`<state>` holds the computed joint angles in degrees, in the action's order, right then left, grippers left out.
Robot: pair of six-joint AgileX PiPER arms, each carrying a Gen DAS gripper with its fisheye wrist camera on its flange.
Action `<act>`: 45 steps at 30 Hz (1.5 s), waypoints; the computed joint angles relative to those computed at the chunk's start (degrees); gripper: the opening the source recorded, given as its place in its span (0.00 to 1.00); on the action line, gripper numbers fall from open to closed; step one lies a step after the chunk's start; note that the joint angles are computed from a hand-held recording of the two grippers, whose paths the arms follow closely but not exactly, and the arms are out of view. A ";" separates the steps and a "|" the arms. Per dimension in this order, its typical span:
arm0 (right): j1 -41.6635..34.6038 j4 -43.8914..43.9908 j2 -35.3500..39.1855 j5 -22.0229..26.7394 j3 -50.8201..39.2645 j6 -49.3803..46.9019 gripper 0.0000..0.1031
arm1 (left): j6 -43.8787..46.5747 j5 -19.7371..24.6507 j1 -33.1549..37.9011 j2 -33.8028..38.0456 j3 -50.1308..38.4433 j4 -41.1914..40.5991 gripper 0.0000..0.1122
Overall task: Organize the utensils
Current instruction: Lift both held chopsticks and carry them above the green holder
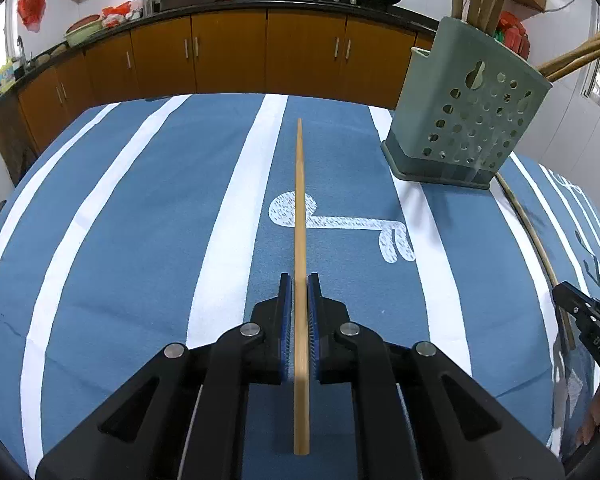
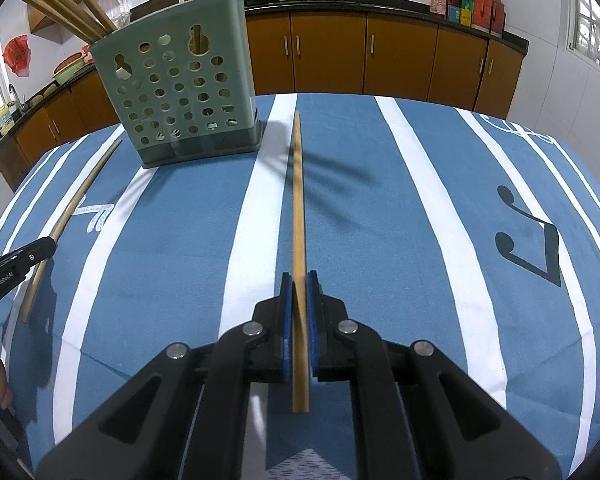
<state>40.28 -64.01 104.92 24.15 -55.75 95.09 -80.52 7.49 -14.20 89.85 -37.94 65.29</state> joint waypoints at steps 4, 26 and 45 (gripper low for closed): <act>-0.02 0.04 0.04 0.04 -0.05 -0.11 0.08 | 0.92 -0.95 0.56 -0.16 0.23 -1.01 0.08; 0.21 -0.24 -0.18 0.38 0.18 0.12 0.08 | 1.12 2.35 -1.80 -0.95 0.98 1.90 0.06; 4.75 -15.58 -20.69 12.86 4.68 11.32 0.08 | 60.34 3.95 4.75 -23.45 0.14 -52.46 0.06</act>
